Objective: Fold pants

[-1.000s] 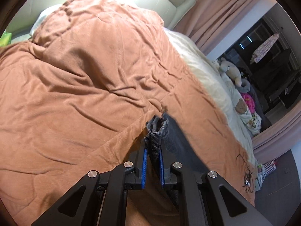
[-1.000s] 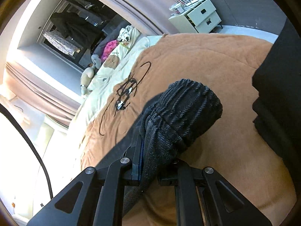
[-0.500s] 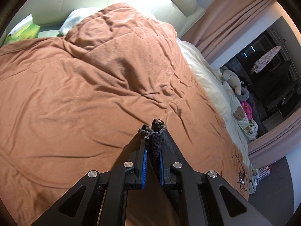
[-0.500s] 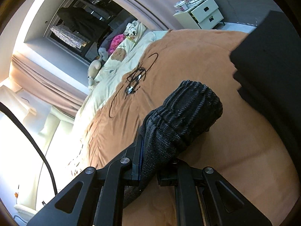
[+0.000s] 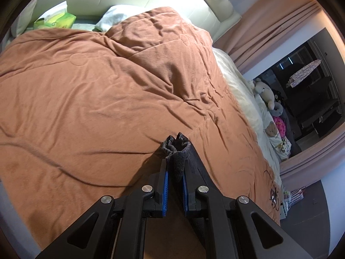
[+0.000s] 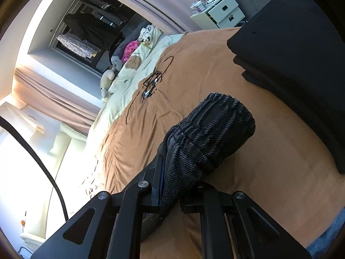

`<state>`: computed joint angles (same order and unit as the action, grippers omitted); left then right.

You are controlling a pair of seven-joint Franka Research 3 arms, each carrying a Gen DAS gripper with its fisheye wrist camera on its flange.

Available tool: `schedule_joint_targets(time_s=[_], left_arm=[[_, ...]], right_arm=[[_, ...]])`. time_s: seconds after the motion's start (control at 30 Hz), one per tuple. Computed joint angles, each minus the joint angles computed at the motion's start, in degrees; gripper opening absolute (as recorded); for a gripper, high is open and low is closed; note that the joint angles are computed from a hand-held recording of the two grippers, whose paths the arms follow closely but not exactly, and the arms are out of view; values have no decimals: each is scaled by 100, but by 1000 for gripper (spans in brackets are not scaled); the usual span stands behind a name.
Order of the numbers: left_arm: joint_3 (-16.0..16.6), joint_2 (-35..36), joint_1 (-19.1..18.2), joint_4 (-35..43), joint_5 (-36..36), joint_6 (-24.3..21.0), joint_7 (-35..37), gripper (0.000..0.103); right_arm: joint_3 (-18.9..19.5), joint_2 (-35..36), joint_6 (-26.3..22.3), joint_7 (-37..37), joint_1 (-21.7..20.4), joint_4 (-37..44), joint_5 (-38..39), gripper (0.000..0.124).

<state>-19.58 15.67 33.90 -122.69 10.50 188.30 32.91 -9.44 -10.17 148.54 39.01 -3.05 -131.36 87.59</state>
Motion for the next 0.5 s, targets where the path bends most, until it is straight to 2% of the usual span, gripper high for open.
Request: schedule_joint_targets(time_s=[0.17, 0.27, 0.4, 0.5], left_arm=[[-853, -163, 947, -441, 293, 151, -114, 12], [-1075, -202, 1257, -627, 588, 218, -323, 12], [-804, -115, 1062, -699, 814, 187, -541, 12], [-399, 72, 665, -659, 812, 132, -638, 12]], right_arm=[[-39, -141, -48, 93, -23, -193, -75, 8], [-71, -138, -108, 155, -45, -224, -139, 8], [-85, 12, -138, 133, -71, -242, -94, 8], [-26, 189, -55, 208, -85, -207, -145, 8]])
